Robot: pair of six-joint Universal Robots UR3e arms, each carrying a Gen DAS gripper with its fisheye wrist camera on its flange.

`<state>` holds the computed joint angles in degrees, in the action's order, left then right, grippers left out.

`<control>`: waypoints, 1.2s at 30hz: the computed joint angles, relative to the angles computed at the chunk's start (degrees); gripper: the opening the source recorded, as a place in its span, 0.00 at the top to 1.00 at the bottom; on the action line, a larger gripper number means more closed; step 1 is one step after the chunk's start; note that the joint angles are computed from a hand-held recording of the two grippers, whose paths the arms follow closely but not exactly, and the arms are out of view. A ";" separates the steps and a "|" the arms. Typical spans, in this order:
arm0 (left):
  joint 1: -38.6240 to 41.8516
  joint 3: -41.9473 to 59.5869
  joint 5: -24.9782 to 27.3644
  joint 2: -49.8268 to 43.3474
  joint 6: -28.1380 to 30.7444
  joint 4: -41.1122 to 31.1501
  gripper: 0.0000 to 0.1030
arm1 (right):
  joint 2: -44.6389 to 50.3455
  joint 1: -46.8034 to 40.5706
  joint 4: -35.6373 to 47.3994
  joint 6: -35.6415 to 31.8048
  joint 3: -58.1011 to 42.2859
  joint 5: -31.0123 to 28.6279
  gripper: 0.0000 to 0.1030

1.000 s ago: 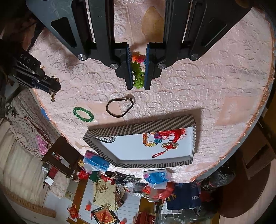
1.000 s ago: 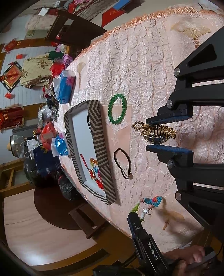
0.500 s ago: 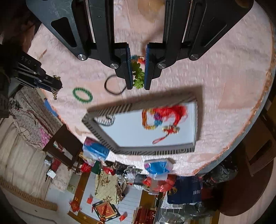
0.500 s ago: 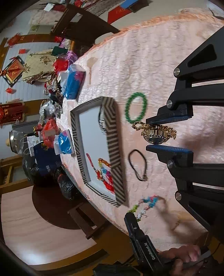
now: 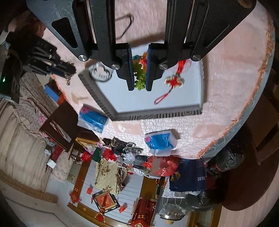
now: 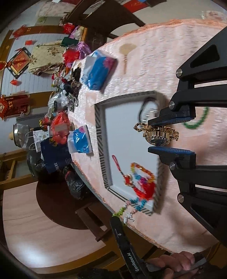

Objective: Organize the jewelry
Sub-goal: 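Carry the beaded strand and gold ornament over the striped box with both tools, then open the left tool to drop the strand in the box while the right tool releases the ornament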

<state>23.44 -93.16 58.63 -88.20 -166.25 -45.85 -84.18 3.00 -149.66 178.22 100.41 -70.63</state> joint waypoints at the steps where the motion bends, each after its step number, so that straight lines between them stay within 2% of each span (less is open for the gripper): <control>1: -0.60 1.71 0.36 -1.75 -0.78 0.24 0.89 | 2.25 0.34 0.08 0.16 -2.20 -0.01 0.78; 5: -2.94 7.55 1.86 -8.67 -4.11 1.55 0.89 | 8.99 1.22 -1.71 1.24 -6.72 0.14 0.78; 13: -6.61 6.82 7.17 -18.98 -6.82 6.63 0.89 | 15.26 0.03 -3.53 2.17 -7.80 1.41 0.78; 19: -6.29 1.15 10.94 -18.34 -5.64 10.13 0.89 | 16.42 -1.06 -2.49 2.96 -7.86 2.49 0.78; 22: -6.07 -2.42 12.73 -17.11 -4.29 12.75 0.89 | 17.25 -0.43 -1.43 2.78 -8.60 1.21 0.78; 33: -3.68 -11.42 14.27 -12.39 -2.25 18.13 0.89 | 17.14 -0.58 -4.57 2.52 -6.44 1.37 0.78; 36: -2.52 -14.45 14.10 -10.26 -1.92 20.15 0.81 | 16.88 -1.52 -5.56 3.10 -5.25 3.32 0.78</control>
<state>20.92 -107.61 72.73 -98.46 -168.17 -25.71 -67.30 1.47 -155.21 181.32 95.16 -67.32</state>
